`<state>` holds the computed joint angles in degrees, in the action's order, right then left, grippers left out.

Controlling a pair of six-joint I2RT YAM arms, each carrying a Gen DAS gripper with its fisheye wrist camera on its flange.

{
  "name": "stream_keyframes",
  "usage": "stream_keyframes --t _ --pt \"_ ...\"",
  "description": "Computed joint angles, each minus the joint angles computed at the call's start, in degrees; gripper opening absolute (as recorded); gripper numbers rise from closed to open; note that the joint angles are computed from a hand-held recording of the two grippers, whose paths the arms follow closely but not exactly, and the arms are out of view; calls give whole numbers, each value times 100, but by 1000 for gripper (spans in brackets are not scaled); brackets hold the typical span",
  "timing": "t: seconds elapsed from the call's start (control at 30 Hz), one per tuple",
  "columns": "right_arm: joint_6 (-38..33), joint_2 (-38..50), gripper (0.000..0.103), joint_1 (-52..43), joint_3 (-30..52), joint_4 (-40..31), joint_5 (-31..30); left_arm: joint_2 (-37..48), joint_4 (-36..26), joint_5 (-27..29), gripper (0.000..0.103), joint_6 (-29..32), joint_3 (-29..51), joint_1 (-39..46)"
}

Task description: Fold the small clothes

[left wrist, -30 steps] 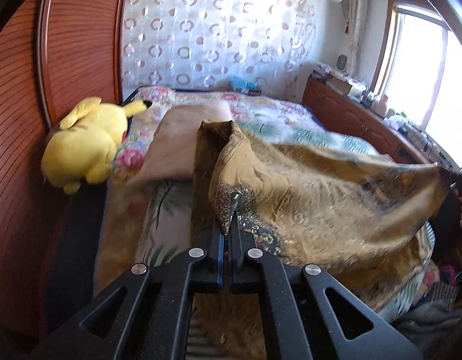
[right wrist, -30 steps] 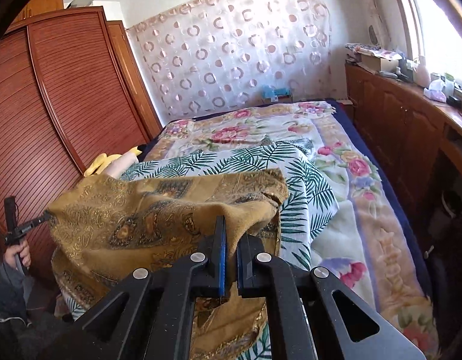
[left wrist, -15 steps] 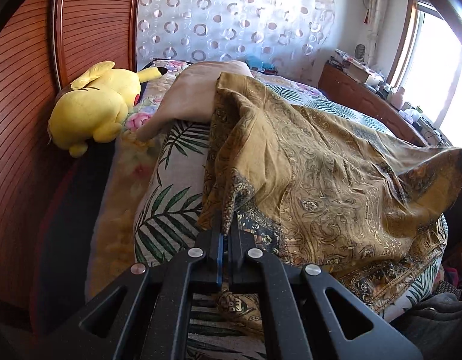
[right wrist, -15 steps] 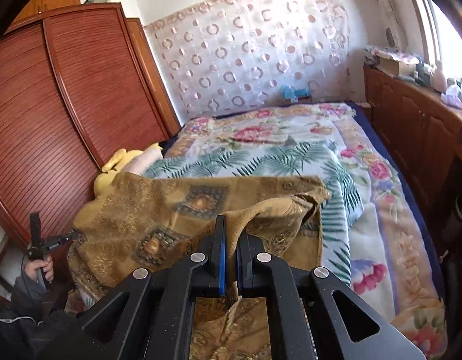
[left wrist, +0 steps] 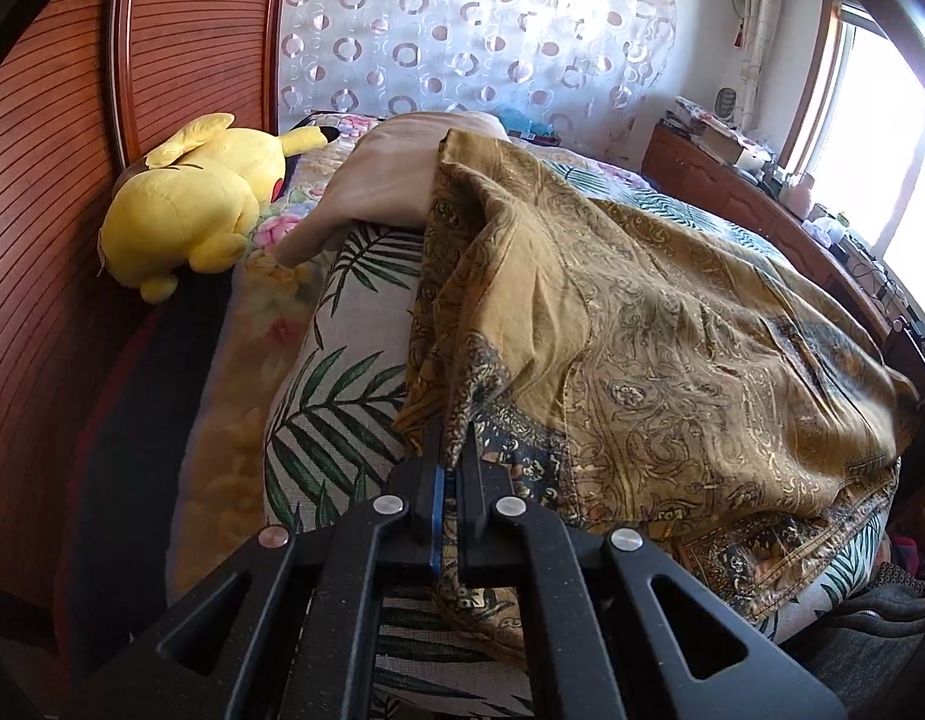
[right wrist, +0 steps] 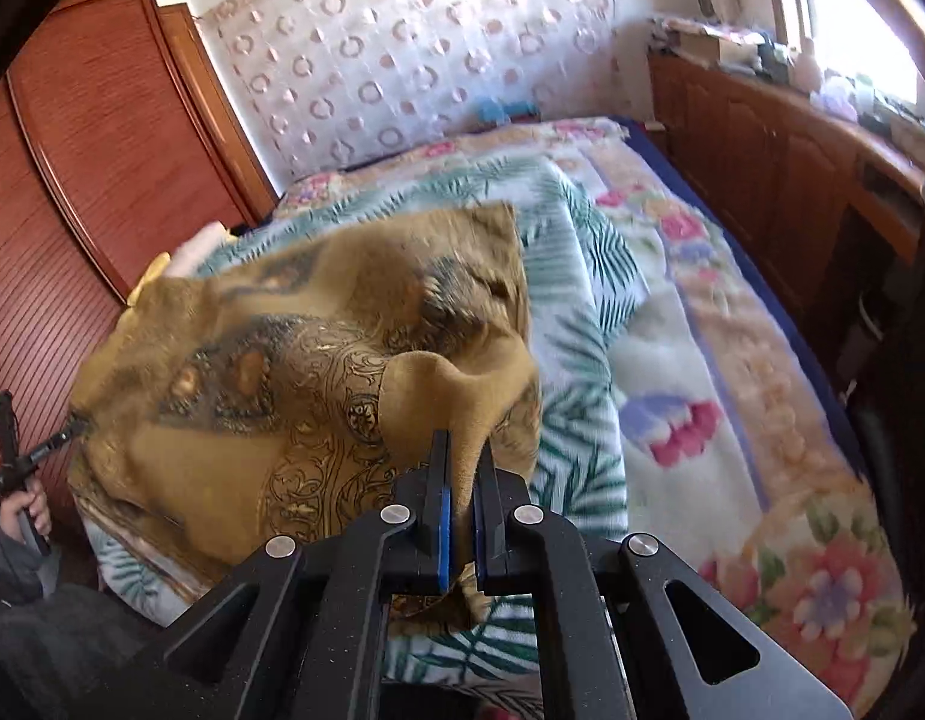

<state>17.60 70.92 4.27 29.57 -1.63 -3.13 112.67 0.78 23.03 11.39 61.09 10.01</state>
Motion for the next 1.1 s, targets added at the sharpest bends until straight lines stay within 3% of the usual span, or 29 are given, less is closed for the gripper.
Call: stream_keyframes --t 0.2,0.27,0.33,0.57,0.73,0.93,1.1 --pt "-183 535 7 -12 59 441 45 -78 -24 -39 7 44 11 -8" --pt "-150 525 9 205 81 443 271 -149 51 -56 20 45 -57 -18" --pt "-94 237 11 447 73 248 521 -184 150 23 40 26 -103 -5" --pt "-150 -178 38 1191 71 155 1634 -161 185 89 75 -57 -107 -27" --pt "-189 365 42 1651 114 783 1939 -132 297 -88 78 -100 -170 -85" --pt "-91 2055 43 1956 629 1769 1655 -40 296 -184 78 -139 -161 -138" --pt "-105 3126 43 2172 1214 2108 1532 38 309 -239 78 -158 -162 -168"
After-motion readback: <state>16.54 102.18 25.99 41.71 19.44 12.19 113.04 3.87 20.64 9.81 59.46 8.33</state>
